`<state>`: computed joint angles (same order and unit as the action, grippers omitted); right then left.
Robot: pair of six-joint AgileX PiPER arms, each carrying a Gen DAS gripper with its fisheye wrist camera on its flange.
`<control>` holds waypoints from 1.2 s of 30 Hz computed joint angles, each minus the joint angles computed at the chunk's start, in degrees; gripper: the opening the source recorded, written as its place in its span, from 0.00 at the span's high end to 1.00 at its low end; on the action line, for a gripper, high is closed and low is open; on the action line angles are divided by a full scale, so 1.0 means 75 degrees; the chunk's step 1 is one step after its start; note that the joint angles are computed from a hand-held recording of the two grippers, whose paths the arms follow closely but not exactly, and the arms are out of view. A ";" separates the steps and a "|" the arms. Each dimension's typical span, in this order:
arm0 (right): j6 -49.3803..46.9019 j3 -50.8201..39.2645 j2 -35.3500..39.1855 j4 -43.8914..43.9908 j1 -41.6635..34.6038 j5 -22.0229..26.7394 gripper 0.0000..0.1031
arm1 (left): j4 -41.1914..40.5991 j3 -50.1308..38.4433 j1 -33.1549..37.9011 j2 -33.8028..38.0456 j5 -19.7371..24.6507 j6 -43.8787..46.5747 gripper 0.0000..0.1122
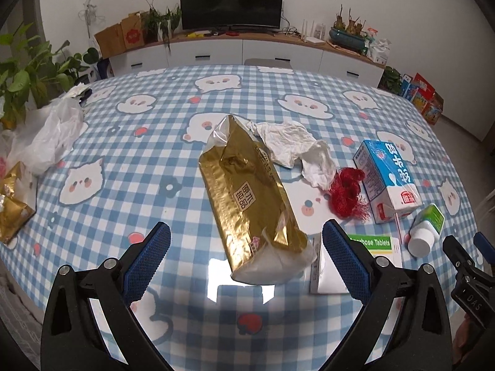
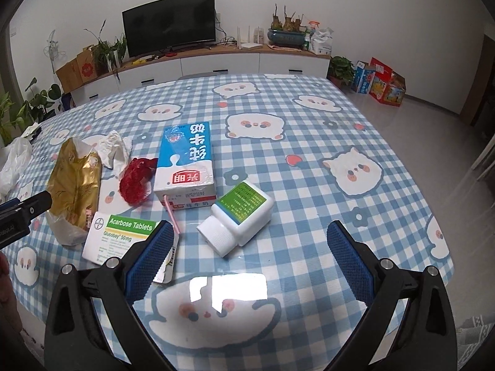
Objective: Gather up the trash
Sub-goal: 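Grasp the gold foil bag with the left tool while the right tool grasps the white green-labelled bottle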
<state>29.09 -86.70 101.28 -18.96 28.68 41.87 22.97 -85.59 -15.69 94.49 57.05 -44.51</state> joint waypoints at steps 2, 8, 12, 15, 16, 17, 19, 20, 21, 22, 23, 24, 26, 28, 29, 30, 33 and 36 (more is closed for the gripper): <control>-0.0114 -0.0224 0.0251 0.0160 -0.0106 0.0035 0.08 | -0.0041 -0.0284 0.0112 0.0302 0.0011 0.0034 0.15; -0.0252 -0.0817 0.0845 0.0469 -0.0331 0.0152 0.08 | -0.0477 -0.1061 0.0428 0.1082 0.0137 0.0242 0.18; -0.0417 -0.1178 0.1164 0.0667 -0.0382 0.0310 0.14 | -0.0541 -0.1485 0.0468 0.1482 0.0268 0.0338 0.22; -0.0502 -0.1293 0.1268 0.0759 -0.0401 0.0339 0.19 | -0.0570 -0.1641 0.0502 0.1685 0.0315 0.0406 0.28; -0.0523 -0.1343 0.1306 0.0800 -0.0411 0.0363 0.20 | -0.0610 -0.1692 0.0523 0.1743 0.0348 0.0452 0.33; -0.0552 -0.1374 0.1326 0.0856 -0.0425 0.0384 0.22 | -0.0674 -0.1747 0.0553 0.1807 0.0375 0.0500 0.36; -0.0667 -0.1427 0.1368 0.1002 -0.0448 0.0429 0.26 | -0.0822 -0.1778 0.0614 0.1869 0.0401 0.0589 0.45; -0.0743 -0.1455 0.1390 0.1076 -0.0465 0.0448 0.29 | -0.0866 -0.1751 0.0624 0.1865 0.0399 0.0615 0.47; -0.0840 -0.1482 0.1412 0.1173 -0.0477 0.0472 0.33 | -0.0910 -0.1749 0.0635 0.1877 0.0405 0.0662 0.53; -0.0922 -0.1494 0.1421 0.1250 -0.0480 0.0484 0.34 | -0.0915 -0.1744 0.0635 0.1884 0.0425 0.0688 0.59; -0.0994 -0.1508 0.1432 0.1303 -0.0480 0.0504 0.37 | -0.0913 -0.1745 0.0632 0.1889 0.0455 0.0713 0.63; -0.1030 -0.1515 0.1443 0.1325 -0.0468 0.0513 0.41 | -0.0942 -0.1735 0.0643 0.1890 0.0472 0.0762 0.71; -0.1119 -0.1537 0.1447 0.1392 -0.0464 0.0534 0.45 | -0.0966 -0.1726 0.0668 0.1885 0.0509 0.0820 0.81; -0.1081 -0.1498 0.1420 0.1363 -0.0452 0.0531 0.45 | -0.0866 -0.1669 0.0650 0.1832 0.0511 0.0788 0.93; -0.1081 -0.1498 0.1420 0.1363 -0.0452 0.0531 0.45 | -0.0890 -0.1643 0.0664 0.1803 0.0504 0.0805 0.95; -0.1044 -0.1502 0.1418 0.1330 -0.0450 0.0549 0.45 | -0.0930 -0.1585 0.0693 0.1754 0.0457 0.0825 0.96; -0.0964 -0.1504 0.1386 0.1219 -0.0452 0.0601 0.45 | -0.0919 -0.1486 0.0732 0.1676 0.0394 0.0859 0.97; -0.0915 -0.1514 0.1348 0.1122 -0.0458 0.0648 0.45 | -0.0913 -0.1448 0.0763 0.1639 0.0403 0.0901 0.97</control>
